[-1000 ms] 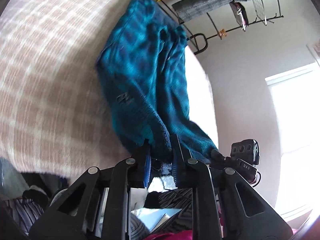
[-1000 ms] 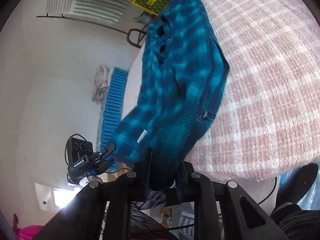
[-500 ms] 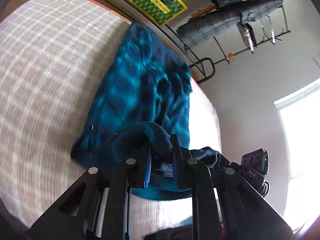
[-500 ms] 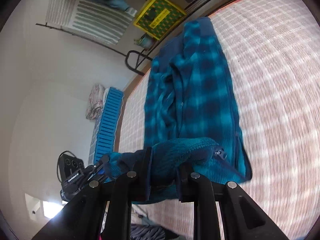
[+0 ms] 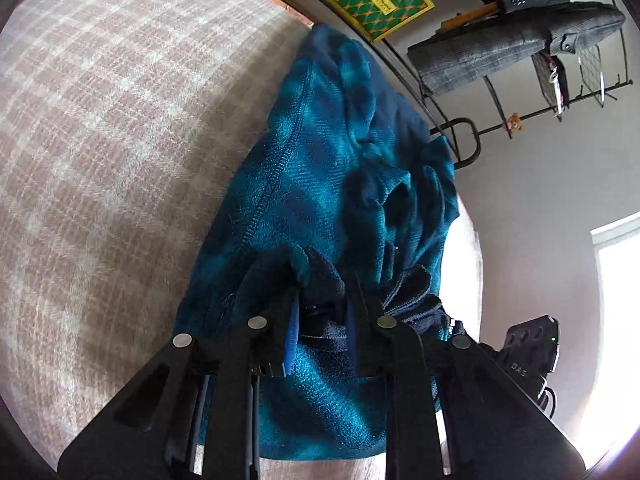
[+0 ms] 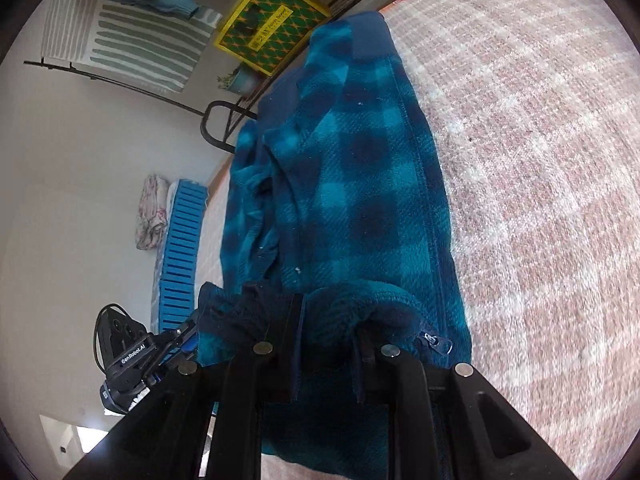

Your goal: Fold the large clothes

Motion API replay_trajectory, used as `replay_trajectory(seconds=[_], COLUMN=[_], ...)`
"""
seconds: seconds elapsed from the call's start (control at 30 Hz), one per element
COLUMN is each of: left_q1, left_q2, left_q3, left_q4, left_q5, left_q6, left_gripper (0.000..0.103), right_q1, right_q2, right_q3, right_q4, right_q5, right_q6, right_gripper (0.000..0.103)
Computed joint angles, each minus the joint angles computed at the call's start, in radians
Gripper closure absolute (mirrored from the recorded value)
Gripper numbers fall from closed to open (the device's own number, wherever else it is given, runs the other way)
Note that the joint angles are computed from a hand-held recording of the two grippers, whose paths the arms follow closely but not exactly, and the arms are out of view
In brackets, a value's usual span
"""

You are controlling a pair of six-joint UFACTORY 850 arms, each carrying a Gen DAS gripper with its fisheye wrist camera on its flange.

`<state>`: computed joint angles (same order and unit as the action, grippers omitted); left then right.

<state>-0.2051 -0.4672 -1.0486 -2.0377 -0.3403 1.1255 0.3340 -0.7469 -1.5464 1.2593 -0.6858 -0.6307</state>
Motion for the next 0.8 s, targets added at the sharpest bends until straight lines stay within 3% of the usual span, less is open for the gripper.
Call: replay_trajectory(seconds=[0.13,0.17,0.2,0.27,0.43,0.5,0.73,0.8], left_q1=[0.034,0.042,0.046,0.057,0.056,0.057,0.069,0.064], left_q2=[0.001,0.007,0.016,0.039,0.087,0.092,0.087,0.089], left_q3=[0.006,0.012,0.016,0.029,0.059,0.08,0.164,0.173], left_q4=[-0.007,-0.031,-0.043,-0.087,-0.042,-0.012,0.095,0.071], left_q5=[-0.113,-0.142,-0.156,-0.178,-0.105,-0.098,-0.158,-0.162], left_q6=[-0.01,0.017,0.033,0.089,0.168,0.162,0.128,0.163], left_gripper=[0.062,0.057,0.056,0.054,0.054,0.054,0.054,0.059], right_q1=[-0.012,-0.02,-0.028,-0.047,-0.063,-0.058,-0.05,-0.04], right_q2=[0.005,0.014,0.026,0.048,0.103,0.108,0.127,0.123], right_q3=[0.002,0.013,0.029,0.06,0.122,0.132,0.189,0.184], right_q4=[0.037,0.066,0.1,0.168,0.155,0.096,-0.008,-0.042], right_q5=[-0.031,-0.042,-0.047,-0.064,-0.007,0.011,0.012,0.024], right_q6=[-0.058,-0.091,-0.132,-0.21,-0.331,-0.326,-0.352,-0.333], right_gripper=[0.07,0.061,0.052,0.048,0.05,0.055,0.056,0.066])
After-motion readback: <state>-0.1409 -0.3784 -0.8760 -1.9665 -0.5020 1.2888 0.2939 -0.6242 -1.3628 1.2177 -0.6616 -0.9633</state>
